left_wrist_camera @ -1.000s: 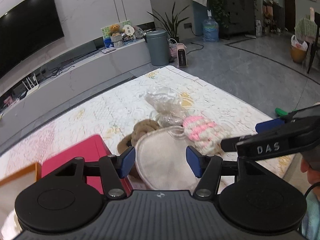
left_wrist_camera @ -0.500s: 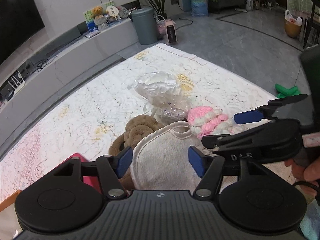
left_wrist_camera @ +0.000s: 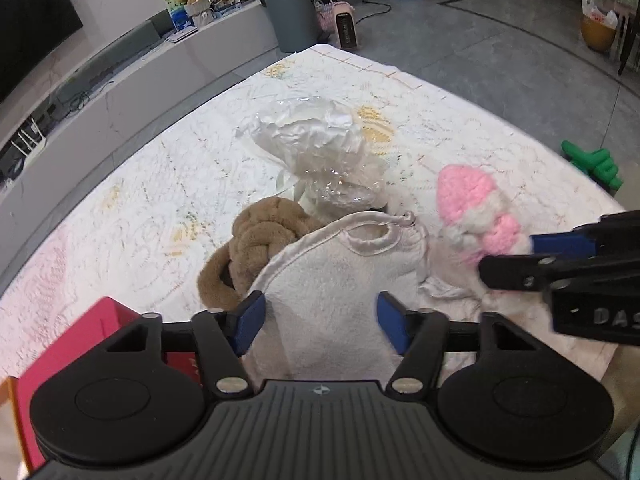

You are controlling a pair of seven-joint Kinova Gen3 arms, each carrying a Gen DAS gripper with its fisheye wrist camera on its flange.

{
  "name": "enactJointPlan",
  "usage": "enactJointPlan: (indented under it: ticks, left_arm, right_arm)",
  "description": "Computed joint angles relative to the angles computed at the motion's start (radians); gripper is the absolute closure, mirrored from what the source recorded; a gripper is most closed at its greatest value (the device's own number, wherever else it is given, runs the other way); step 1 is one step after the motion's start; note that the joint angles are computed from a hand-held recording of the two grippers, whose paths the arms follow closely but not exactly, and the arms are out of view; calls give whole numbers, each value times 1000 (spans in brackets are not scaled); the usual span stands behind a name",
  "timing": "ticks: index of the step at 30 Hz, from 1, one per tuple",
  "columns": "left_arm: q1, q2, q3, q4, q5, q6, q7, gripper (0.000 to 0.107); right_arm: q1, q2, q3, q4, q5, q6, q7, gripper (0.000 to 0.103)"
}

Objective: Organize soft objects
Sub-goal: 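Lower the open left tool onto the beige cloth pouch while the right tool holds the hat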

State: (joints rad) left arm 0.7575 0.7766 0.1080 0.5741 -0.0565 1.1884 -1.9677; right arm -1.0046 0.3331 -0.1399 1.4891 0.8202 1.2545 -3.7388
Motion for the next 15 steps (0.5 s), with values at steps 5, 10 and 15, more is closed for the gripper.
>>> enactJointPlan:
  ticks: [5,10,15]
  left_arm:
    - [-78,-39,84,52,126,4,-24,71]
    - [-44,-103,35,182,112,-112,-5,70]
    - [-14,-66,25,101,16,-106,2,32]
  right_arm:
    - [2,5,2,3,4,-5,11,69]
    - [2,-8,1,26,10,-22,-23,68]
    - [4,-7,-5,25,13,-15,-25,68]
